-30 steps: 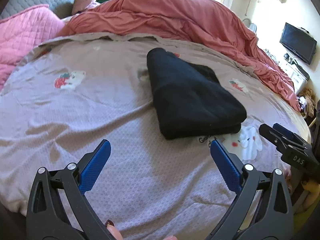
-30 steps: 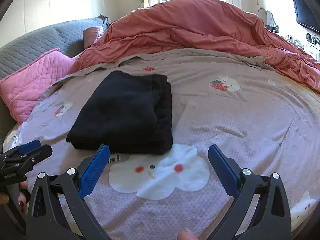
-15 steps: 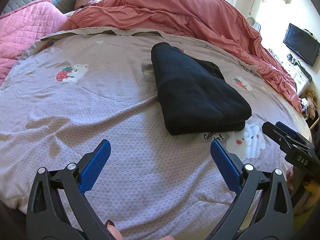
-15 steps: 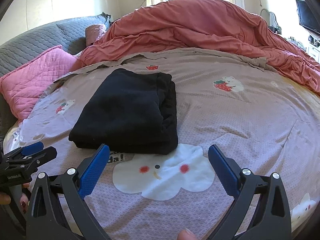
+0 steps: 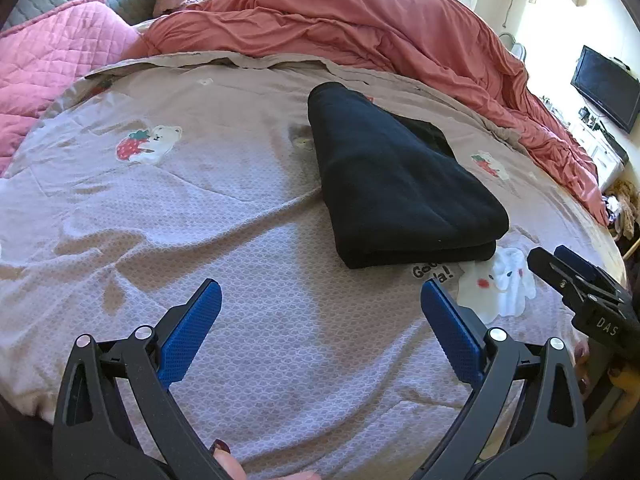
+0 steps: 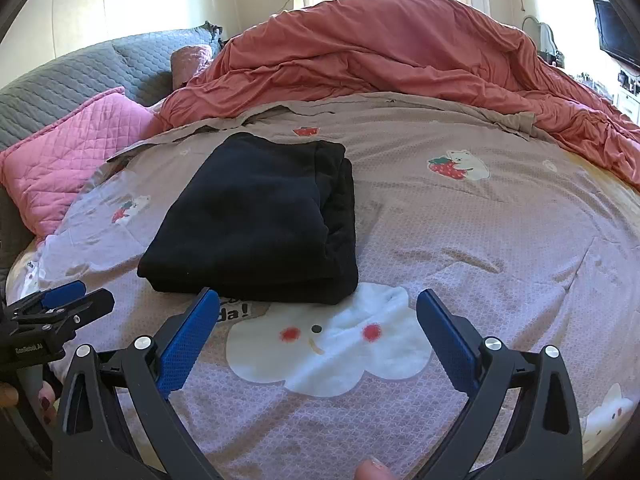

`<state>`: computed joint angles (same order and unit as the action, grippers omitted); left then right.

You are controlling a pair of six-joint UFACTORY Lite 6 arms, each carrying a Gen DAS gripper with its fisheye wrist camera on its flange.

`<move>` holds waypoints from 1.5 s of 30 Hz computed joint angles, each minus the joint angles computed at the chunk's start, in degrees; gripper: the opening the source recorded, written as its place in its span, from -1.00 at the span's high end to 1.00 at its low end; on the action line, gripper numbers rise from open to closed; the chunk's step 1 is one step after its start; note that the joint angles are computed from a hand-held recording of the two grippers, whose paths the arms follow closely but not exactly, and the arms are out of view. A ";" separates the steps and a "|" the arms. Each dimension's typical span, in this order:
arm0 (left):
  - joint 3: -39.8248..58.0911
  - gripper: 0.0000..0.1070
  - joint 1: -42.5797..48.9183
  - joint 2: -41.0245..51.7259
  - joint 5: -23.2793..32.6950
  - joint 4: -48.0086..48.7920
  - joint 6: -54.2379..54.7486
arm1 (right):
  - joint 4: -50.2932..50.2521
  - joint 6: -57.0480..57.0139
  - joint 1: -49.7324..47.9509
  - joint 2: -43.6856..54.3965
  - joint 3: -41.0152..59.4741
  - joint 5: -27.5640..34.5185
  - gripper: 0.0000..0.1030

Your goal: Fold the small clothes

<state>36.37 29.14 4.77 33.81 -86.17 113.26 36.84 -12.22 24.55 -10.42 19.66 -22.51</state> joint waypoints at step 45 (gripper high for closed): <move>-0.47 -0.75 -0.31 -0.36 -1.93 -1.04 0.58 | 1.08 -1.64 -0.59 -2.23 -1.22 0.85 -0.91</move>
